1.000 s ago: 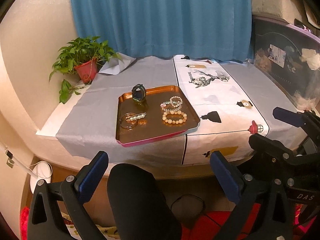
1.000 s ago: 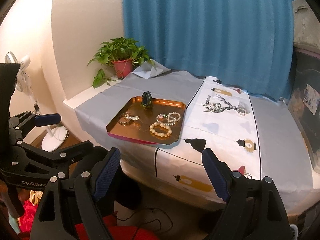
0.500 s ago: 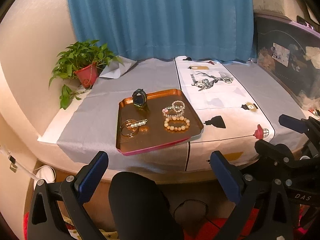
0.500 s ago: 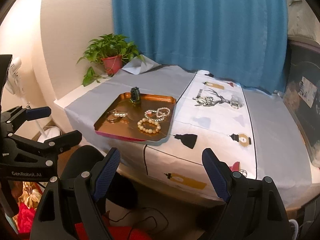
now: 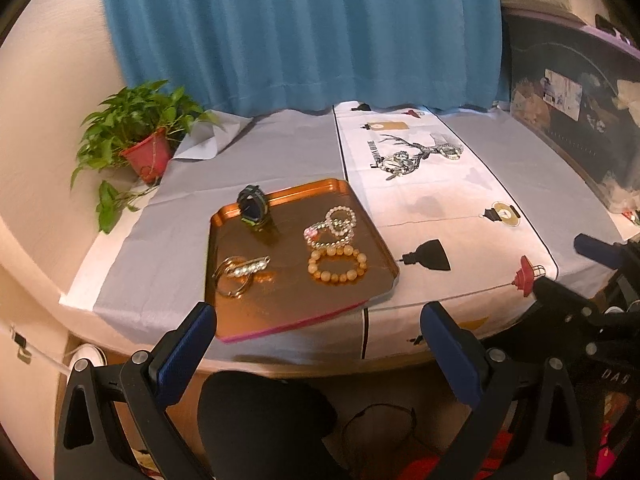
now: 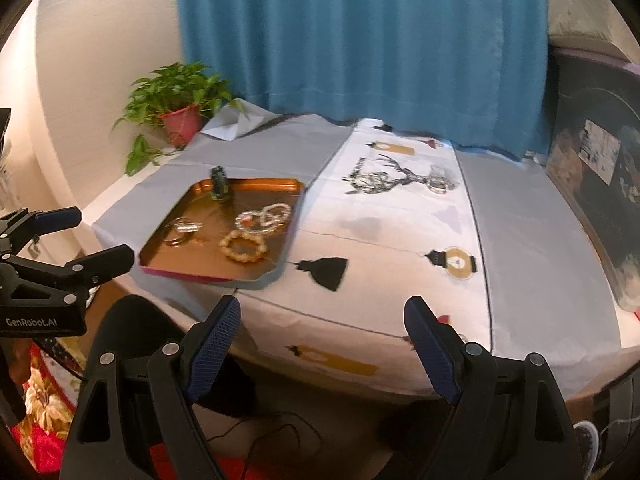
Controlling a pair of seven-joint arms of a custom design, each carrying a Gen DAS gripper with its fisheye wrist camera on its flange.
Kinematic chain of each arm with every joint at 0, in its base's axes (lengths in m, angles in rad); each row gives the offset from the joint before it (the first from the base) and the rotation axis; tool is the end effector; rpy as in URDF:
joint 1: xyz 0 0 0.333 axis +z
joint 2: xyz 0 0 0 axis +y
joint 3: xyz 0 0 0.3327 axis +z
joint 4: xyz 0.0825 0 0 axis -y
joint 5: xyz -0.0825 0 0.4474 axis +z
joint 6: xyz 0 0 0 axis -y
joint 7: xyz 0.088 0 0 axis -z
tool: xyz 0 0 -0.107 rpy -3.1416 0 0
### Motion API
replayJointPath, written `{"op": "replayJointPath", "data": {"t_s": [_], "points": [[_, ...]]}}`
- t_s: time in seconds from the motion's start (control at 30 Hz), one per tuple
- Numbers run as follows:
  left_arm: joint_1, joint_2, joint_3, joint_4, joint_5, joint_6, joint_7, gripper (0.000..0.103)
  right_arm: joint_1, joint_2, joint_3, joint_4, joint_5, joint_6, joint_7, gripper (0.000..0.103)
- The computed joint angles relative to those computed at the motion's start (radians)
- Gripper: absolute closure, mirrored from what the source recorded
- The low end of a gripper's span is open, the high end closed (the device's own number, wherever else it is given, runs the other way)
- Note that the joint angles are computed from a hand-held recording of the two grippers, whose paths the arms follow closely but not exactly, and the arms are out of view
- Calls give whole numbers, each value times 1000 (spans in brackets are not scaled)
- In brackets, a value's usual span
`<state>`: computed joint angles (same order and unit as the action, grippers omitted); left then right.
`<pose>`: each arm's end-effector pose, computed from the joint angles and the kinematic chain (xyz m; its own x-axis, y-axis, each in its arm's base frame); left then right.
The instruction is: Organize jewelry
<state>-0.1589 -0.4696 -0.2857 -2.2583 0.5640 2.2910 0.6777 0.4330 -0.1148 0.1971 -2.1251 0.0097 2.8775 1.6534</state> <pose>0.4594 -0.2259 0.5938 0.2225 -0.9645 -0.1420 -0.7245 -0.0661 -0.6861 0.5011 0.3699 0.5537 0.5399 -0.8403 -0.0492 -0.5665 -0.3195 -0.7596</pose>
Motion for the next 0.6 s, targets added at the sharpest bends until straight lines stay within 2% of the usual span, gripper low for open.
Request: {"op": "replayJointPath", "data": {"t_s": [0.17, 0.37, 0.43, 0.53, 0.6], "points": [[23, 115, 21, 103, 24, 30, 49, 2, -37, 64, -19, 64, -80, -5, 75, 19], [53, 348, 48, 329, 106, 81, 97, 2, -49, 219, -88, 233, -143, -34, 124, 19], [48, 454, 70, 431, 102, 100, 159, 2, -48, 289, -114, 315, -133, -55, 122, 19], [34, 617, 99, 602, 67, 88, 275, 2, -54, 437, -151, 495, -90, -112, 97, 19], [28, 727, 117, 720, 29, 86, 376, 2, -71, 545, -155, 633, -43, -152, 50, 19]]}}
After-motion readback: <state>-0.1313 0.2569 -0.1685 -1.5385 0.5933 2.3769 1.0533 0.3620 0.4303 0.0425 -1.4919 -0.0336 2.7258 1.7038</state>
